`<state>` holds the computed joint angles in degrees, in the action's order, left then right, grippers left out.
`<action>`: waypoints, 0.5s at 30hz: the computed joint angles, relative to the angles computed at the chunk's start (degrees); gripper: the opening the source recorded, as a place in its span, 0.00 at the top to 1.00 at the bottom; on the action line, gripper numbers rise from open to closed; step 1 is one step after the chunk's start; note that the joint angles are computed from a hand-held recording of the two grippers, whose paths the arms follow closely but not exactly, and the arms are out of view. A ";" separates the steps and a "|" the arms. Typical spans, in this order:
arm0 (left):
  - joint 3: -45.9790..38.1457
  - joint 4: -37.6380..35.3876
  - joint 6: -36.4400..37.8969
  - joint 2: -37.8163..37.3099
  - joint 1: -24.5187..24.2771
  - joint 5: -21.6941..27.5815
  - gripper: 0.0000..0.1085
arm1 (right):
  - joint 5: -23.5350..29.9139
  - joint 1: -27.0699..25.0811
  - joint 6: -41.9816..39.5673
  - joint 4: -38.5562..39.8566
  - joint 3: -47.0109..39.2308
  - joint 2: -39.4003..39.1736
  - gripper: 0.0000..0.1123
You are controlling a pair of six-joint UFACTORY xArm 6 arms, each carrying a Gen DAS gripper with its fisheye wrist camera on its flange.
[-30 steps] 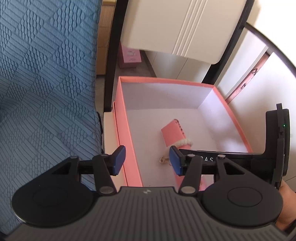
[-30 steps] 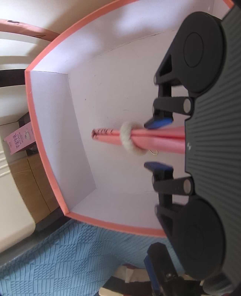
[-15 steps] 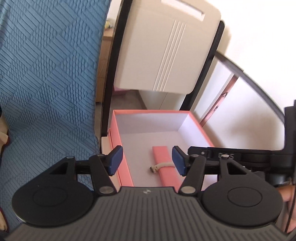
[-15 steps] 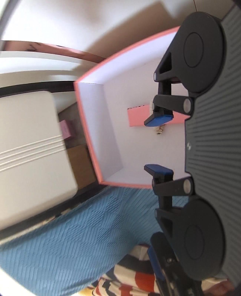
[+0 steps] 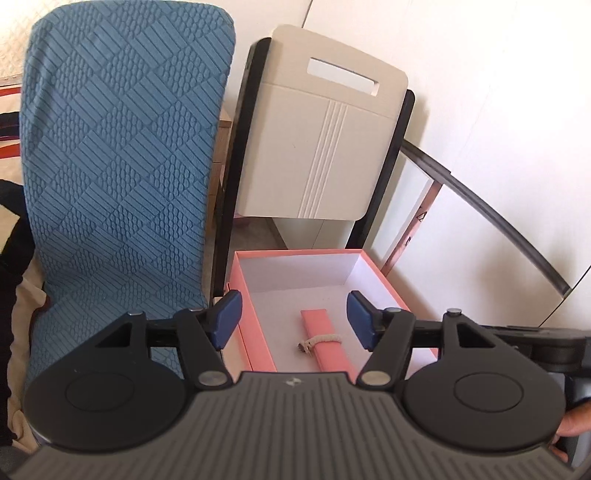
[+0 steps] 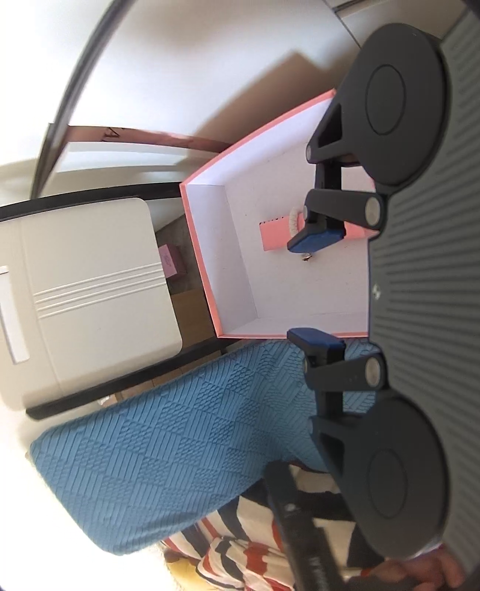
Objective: Organize objects
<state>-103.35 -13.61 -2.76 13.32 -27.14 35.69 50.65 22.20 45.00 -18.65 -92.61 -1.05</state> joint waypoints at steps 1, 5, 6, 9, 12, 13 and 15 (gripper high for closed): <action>0.99 -0.68 1.29 -0.99 0.09 0.14 0.37 | 0.65 0.77 1.17 -1.42 0.72 -1.01 0.58; 6.54 -0.98 3.79 -5.60 0.58 -0.63 0.37 | 0.67 3.32 6.81 -5.61 5.38 -5.38 0.58; 8.09 -2.19 4.84 -6.81 0.85 -0.72 0.37 | 0.99 3.99 8.15 -6.26 6.18 -6.19 0.58; 12.28 -3.01 6.20 -9.66 1.33 -1.82 0.37 | 1.89 5.95 11.92 -8.84 8.41 -8.29 0.58; 15.64 -5.04 7.01 -11.83 1.99 -2.21 0.35 | 3.98 8.28 15.10 -11.64 9.74 -9.71 0.58; 16.53 -5.71 7.52 -12.40 2.15 -2.03 0.34 | 4.48 8.89 15.86 -12.07 10.17 -10.10 0.58; 18.23 -5.36 7.77 -13.42 2.17 -2.16 0.28 | 5.67 10.17 17.46 -13.19 10.98 -10.81 0.58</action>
